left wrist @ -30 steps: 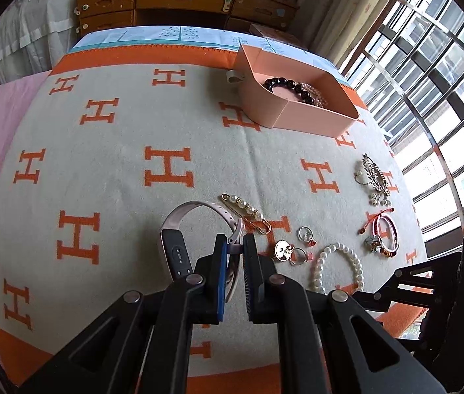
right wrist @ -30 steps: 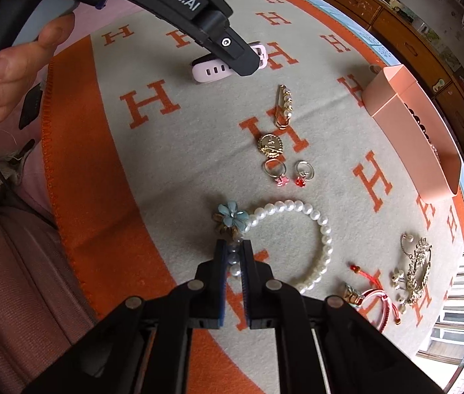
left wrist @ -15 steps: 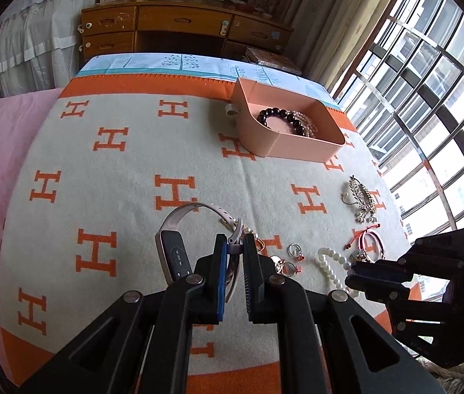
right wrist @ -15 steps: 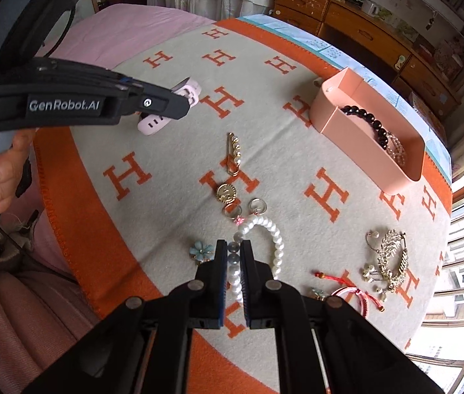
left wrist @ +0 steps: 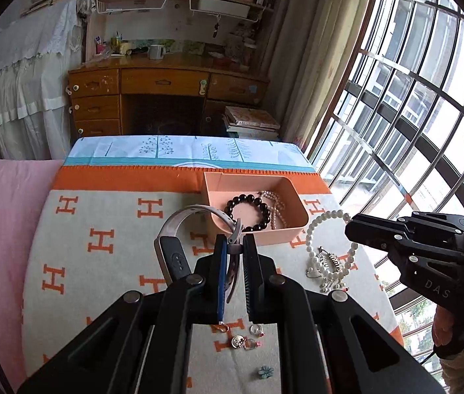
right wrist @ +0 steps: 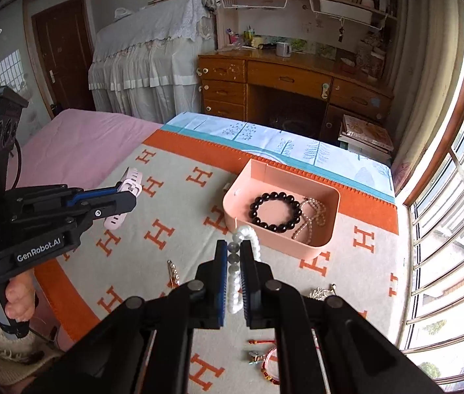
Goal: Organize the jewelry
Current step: 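Lower the watch band and pearl bracelet into the pink tray and open both tools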
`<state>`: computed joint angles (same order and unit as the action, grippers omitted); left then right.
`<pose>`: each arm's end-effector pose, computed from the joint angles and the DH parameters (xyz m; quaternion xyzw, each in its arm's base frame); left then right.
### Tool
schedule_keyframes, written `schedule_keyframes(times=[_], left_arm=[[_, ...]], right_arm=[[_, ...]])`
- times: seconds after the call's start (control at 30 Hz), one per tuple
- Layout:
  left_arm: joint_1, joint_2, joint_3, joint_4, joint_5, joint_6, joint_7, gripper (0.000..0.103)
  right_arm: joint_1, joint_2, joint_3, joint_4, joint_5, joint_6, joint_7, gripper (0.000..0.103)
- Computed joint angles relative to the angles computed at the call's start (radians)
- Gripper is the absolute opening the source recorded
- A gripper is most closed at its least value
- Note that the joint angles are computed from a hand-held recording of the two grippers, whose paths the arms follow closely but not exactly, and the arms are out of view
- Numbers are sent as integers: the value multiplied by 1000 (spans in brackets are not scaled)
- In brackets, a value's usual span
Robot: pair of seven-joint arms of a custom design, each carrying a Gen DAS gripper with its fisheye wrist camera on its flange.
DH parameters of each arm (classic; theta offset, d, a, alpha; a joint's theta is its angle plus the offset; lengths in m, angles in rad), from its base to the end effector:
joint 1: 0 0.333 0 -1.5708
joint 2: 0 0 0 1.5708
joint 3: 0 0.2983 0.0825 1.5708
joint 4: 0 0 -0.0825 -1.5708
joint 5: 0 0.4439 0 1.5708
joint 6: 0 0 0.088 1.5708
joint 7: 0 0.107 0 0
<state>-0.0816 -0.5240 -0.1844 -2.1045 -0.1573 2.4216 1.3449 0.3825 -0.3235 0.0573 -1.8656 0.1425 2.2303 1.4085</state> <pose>0.4850 -0.1551 0.6997 -0.6514 0.6411 -0.3601 0.1871 0.5034 0.2475 0.7104 -0.8220 0.4556 -0.1560 0.3039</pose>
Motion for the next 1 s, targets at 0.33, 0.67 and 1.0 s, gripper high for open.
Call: schedule_keyframes(times=[0.33, 0.67, 1.0], left_arm=[[26, 274, -62, 290, 181, -7, -91, 7], [-52, 519, -20, 478, 204, -54, -74, 7], [-67, 635, 9, 548, 85, -93, 0, 7]], right_arm=[[-42, 136, -8, 123, 14, 103, 80, 7], [-83, 275, 1, 216, -2, 99, 142, 8], [-112, 357, 6, 260, -38, 77, 197, 8]])
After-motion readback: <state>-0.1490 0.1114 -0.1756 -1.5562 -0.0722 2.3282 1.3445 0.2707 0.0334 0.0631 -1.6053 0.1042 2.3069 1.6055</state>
